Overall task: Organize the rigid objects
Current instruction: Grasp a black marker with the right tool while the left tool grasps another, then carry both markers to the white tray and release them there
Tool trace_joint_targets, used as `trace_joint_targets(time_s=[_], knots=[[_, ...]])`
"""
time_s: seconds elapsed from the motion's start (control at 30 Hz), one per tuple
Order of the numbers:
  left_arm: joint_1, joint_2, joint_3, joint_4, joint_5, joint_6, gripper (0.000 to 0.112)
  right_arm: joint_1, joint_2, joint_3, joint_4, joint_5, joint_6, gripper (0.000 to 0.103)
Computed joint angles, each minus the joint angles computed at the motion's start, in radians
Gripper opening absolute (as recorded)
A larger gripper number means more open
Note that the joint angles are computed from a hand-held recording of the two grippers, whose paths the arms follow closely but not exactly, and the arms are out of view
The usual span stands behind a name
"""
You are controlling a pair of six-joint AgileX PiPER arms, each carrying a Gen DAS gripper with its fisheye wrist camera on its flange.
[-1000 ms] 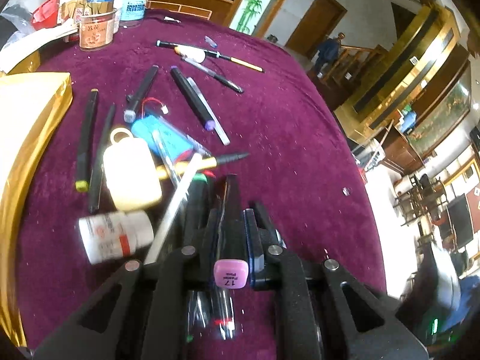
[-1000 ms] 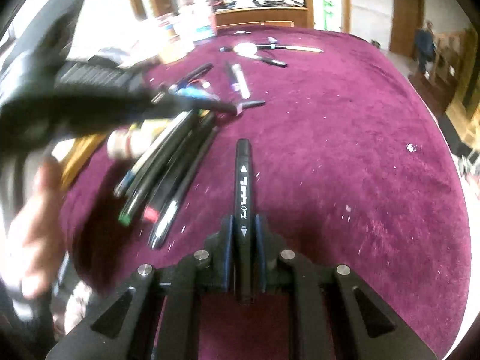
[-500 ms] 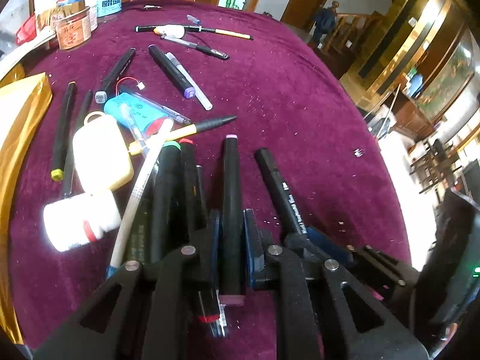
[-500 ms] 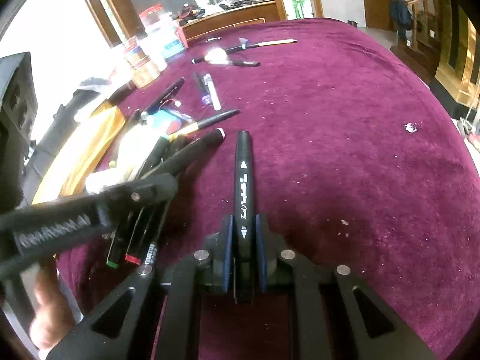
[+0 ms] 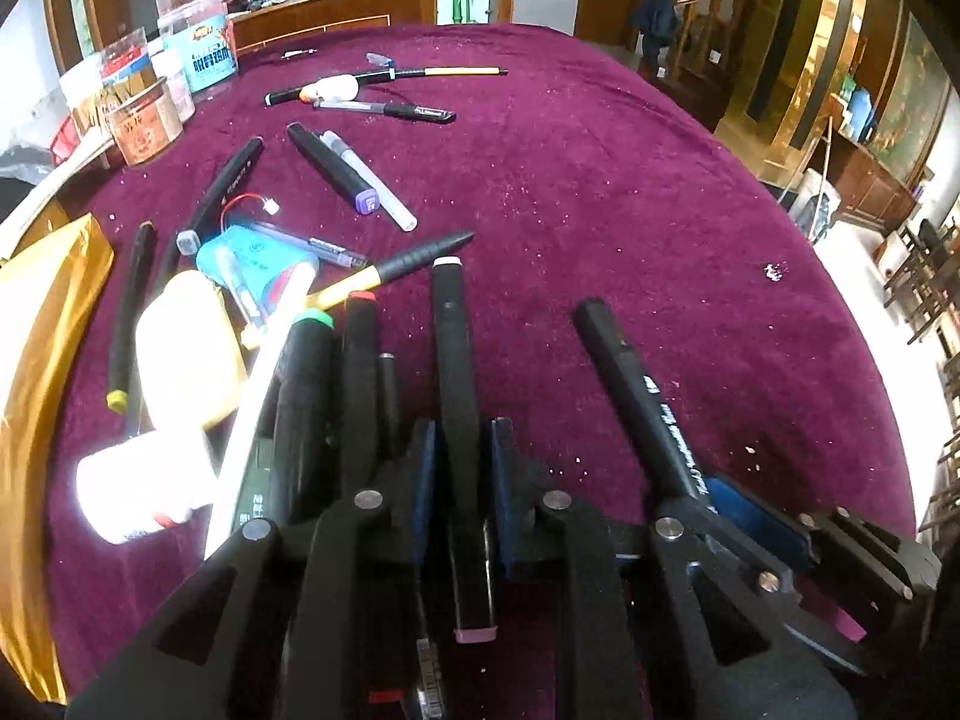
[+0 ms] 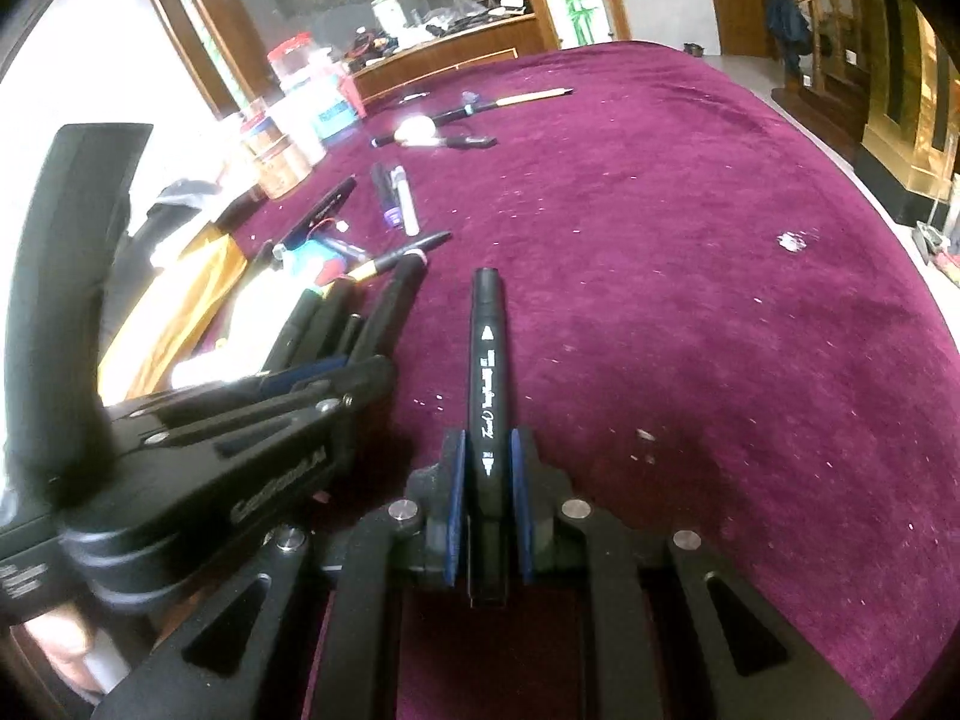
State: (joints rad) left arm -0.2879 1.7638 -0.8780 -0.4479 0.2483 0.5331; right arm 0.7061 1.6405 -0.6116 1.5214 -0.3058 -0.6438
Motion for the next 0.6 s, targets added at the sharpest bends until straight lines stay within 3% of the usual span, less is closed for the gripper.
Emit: trace_joint_targets(time_s=[0.1,0.3,0.33,0.43,0.6], knots=[[0.028,0.002,-0.013,-0.098,0.042,0.099,0.012,0.004,-0.009,0.016,-0.041,-0.01,0.046,0.013],[0.259,-0.035,-0.006,-0.485,0.318,0.475,0.012,0.006,-0.019,0.023,-0.163,-0.017,0.163,0.013],[0.331,-0.034,-0.005,-0.534,0.406,0.527,0.012,0.009,-0.025,0.028,-0.206,-0.022,0.205,0.013],[0.45,-0.023,-0.021,-0.555,0.546,0.548,0.012,0.025,-0.022,0.032,-0.249,-0.043,0.251,0.013],[0.528,-0.027,-0.04,-0.559,0.641,0.556,0.012,0.037,0.001,0.019,-0.327,-0.039,0.337,0.013]])
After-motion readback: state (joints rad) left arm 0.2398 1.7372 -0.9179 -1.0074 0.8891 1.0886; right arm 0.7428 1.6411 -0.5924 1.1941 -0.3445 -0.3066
